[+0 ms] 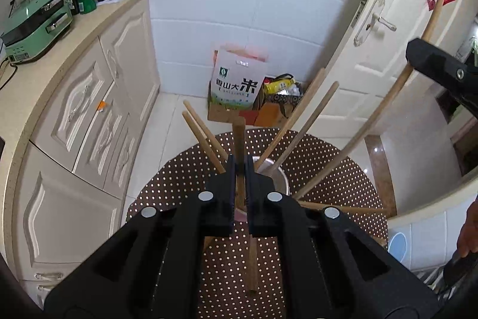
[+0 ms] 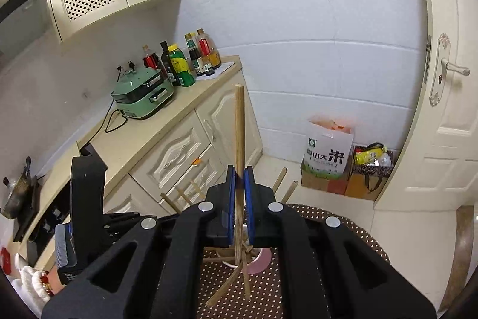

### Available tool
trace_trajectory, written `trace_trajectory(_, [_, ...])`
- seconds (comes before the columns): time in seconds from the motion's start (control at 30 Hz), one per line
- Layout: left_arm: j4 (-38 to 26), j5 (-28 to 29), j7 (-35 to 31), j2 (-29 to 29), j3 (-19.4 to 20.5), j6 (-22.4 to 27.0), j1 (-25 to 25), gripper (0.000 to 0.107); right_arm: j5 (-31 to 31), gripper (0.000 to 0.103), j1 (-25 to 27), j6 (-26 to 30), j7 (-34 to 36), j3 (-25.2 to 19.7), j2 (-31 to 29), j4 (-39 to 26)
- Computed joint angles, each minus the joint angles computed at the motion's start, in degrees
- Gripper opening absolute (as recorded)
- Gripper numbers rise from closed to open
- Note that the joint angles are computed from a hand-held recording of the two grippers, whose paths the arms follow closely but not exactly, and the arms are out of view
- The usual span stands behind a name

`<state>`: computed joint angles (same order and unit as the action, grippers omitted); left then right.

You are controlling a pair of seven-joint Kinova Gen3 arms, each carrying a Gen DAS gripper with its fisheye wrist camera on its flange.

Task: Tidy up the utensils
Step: 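Lower both held chopsticks into the pink cup with both tools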

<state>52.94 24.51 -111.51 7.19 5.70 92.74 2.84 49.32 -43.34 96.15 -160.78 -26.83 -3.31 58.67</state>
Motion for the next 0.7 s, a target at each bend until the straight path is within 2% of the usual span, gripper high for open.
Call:
trace_trajectory(0.17, [1.1, -1.1, 0.4, 0.2, 0.1, 0.6, 0.6, 0.006, 2.1, 0.005, -1.9, 2.0, 1.9, -0.5, 1.5, 0.0])
trace_trajectory(0.37, [2.1, -1.3, 0.9, 0.2, 0.0, 1.0, 0.6, 0.006, -1.9, 0.005, -2.5, 0.0, 2.1, 1.9, 1.1, 2.0])
trace_trajectory(0.7, [1.6, -0.7, 2.4, 0.4, 0.0, 1.9, 0.2, 0.007, -7.9, 0.005, -0.9, -2.2, 2.5, 3.1, 1.2, 4.3])
